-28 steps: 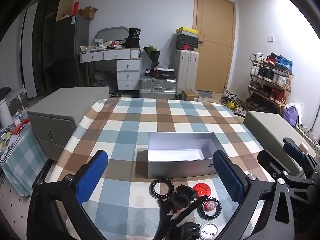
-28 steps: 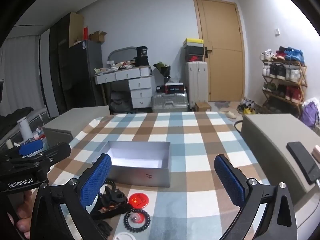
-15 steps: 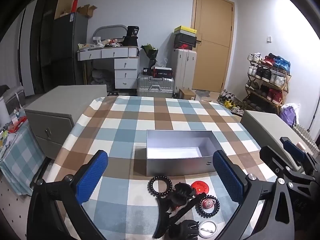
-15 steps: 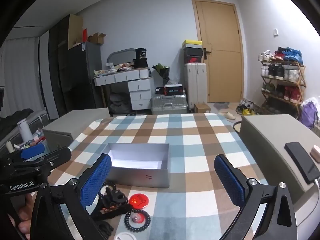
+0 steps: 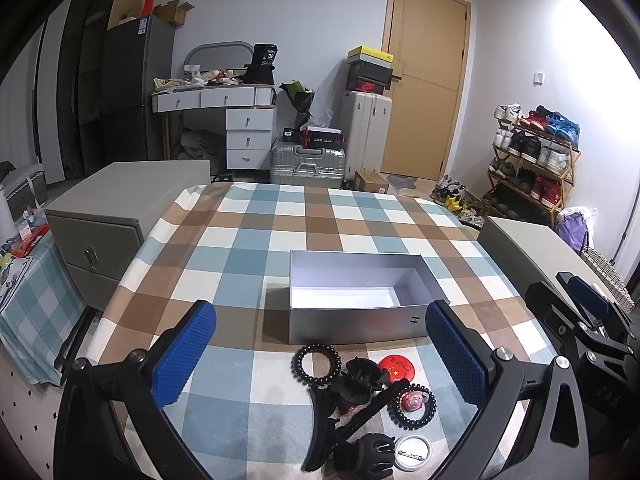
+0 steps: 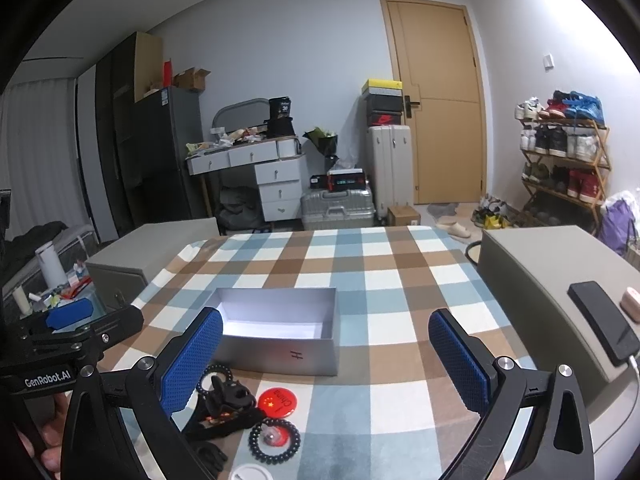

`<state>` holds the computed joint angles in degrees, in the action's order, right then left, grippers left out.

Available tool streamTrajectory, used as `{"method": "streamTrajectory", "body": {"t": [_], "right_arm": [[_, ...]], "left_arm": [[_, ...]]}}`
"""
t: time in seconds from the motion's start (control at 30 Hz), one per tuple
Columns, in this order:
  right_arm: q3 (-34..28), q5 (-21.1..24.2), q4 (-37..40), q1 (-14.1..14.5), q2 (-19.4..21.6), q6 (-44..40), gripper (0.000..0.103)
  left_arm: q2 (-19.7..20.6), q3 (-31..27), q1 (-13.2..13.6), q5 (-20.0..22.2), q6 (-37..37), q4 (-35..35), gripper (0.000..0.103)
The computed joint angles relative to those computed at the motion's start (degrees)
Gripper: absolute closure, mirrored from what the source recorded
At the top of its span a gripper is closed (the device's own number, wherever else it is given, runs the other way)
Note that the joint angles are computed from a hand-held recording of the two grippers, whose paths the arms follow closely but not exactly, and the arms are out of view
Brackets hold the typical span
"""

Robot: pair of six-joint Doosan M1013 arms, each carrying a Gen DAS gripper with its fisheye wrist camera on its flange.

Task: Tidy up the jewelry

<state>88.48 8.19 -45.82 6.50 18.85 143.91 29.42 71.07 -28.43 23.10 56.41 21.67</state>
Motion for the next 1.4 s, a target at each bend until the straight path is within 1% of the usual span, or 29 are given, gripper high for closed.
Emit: {"method": "streamTrajectory", "body": {"t": [0.1,0.17,0.37,0.47,0.57,0.7,0.77,0.9,0.97,1.03,1.07,1.2,1.3,1.4], "right_arm": [[-0.07,0.22,-0.09,0.06,0.02,0.31,0.0],[-0.04,-0.12,1.38,-0.09,0.02,-1.08,0.0],[0.09,-0.38,-0.2,-0.06,-0.11,0.52,0.0],[0.05,-0.44,0.22,-0.01,-0.06,-0.15,0.0],[-0.13,-0.33,2.26,-0.03,0.03,-2.13,0.0],[0.32,-0.61,-2.33,0.05,-0.23,2.36,0.0],[0.33,-0.56,-3.17,0.06,-0.24,3.13,0.0],[0.4,-0.82,-1.46,-0.11,-0.3,1.9,0.0],[0.4,-0.83,-2.44,-0.11,-0.28,2.84,0.0],[0.37,-0.86,-1.02,-0.14,-0.27,1.3,0.0],[0.32,-0.87,0.95,-0.19,-0.26,-0.75,0.0],[0.44,-1.01,0.99,-0.23,-0.34,-0.8,0.0],[0.58,-1.09,-0.66,-0.2,-0.4,0.75,0.0],[0.57,-1.01,-0.05,-0.18,-0.4,0.23,0.0]], "left_arm": [[-0.04,0.1,-0.03,-0.06,0.21,-0.12,0.001],[0.0,0.01,-0.1,0.12,-0.18,0.23,0.001],[-0.03,-0.08,-0.08,0.39,0.03,-0.01,0.001],[-0.06,-0.09,-0.02,0.46,0.74,-0.73,0.001],[-0.11,-0.03,-0.03,0.55,1.41,-1.19,0.001],[0.09,-0.54,-0.02,1.42,2.69,-2.65,0.001],[0.1,-0.63,-0.05,1.49,2.44,-2.49,0.001],[-0.03,-0.5,-0.13,1.31,2.78,-2.71,0.001],[-0.04,-0.49,-0.12,1.27,2.81,-2.86,0.001],[-0.04,-0.5,-0.12,1.32,2.99,-3.03,0.001],[-0.03,-0.51,-0.13,1.36,2.96,-3.0,0.001],[-0.05,-0.44,-0.13,1.31,3.0,-2.97,0.001],[-0.04,-0.48,-0.11,1.36,3.37,-3.38,0.001],[-0.03,-0.53,-0.12,1.46,3.48,-3.47,0.001]]}}
